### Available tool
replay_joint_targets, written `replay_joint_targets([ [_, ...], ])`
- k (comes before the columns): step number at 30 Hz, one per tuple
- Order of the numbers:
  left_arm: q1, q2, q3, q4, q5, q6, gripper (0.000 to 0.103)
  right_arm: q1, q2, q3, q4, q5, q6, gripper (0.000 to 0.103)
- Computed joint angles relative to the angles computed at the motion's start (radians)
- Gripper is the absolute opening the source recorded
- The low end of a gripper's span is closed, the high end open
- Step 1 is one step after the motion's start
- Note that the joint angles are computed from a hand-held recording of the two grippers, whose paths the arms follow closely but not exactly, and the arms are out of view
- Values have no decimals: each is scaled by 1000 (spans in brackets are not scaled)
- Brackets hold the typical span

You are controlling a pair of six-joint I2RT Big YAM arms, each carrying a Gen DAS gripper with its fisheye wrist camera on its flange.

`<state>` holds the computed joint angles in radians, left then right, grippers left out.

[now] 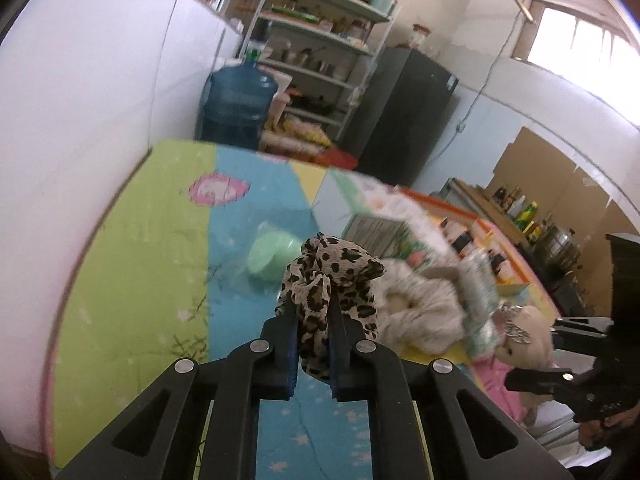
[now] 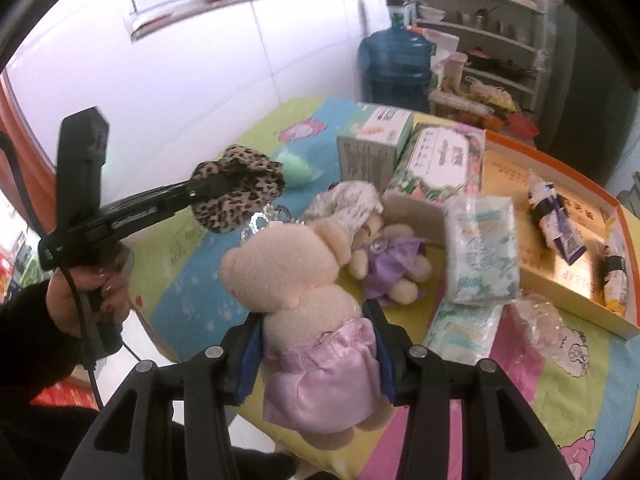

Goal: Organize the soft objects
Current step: 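Carry the scrunchie and the teddy bear over the cardboard box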

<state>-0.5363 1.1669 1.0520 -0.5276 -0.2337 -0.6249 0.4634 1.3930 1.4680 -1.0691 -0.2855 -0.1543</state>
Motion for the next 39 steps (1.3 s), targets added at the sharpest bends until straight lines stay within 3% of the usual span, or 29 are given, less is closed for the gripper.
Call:
replay_joint_targets([
  [6,-12,9,85,-17,-2,43,11,-23,-37,12,51,26,71,48],
  [18,-56,158,301,-27,65,104,11,-112,-50,54,81,62,130,48],
  [39,-136,489,720,-167,113,130,11,-354,13,119,114,-40,148,48],
])
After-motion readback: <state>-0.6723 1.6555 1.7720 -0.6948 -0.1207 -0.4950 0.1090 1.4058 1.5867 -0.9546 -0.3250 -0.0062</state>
